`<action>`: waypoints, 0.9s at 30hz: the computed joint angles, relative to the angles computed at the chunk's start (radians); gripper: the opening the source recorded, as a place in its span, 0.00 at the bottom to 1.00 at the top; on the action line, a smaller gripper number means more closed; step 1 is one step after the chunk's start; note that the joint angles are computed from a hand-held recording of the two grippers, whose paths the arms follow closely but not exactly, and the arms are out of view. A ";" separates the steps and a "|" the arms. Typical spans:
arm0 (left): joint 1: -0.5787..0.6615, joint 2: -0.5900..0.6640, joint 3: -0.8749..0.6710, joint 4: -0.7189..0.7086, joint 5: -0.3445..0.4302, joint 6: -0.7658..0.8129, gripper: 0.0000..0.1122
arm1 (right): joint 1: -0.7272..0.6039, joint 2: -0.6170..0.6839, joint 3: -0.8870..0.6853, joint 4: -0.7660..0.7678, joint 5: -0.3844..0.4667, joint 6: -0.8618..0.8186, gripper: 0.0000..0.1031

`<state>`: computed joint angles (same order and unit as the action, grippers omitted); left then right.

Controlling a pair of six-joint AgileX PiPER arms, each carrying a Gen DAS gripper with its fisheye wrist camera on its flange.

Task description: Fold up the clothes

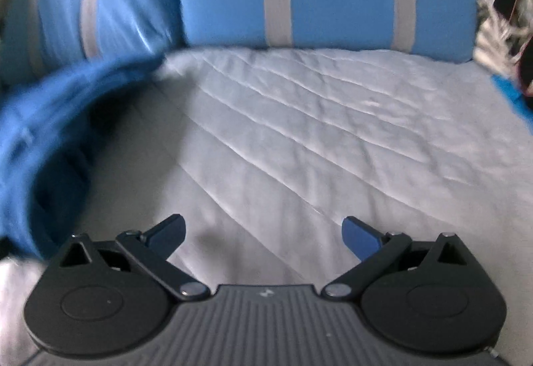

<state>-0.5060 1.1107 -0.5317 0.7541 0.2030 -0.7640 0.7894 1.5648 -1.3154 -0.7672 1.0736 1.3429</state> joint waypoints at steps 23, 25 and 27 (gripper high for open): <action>-0.111 0.135 -0.066 0.144 0.196 -0.366 0.92 | 0.076 0.042 -0.045 -0.012 0.135 0.068 1.00; -0.129 0.150 -0.084 0.144 0.230 -0.386 0.92 | 0.071 0.044 -0.052 -0.002 0.136 0.058 1.00; -0.148 0.159 -0.095 0.159 0.260 -0.419 0.92 | 0.070 0.046 -0.056 0.001 0.139 0.055 1.00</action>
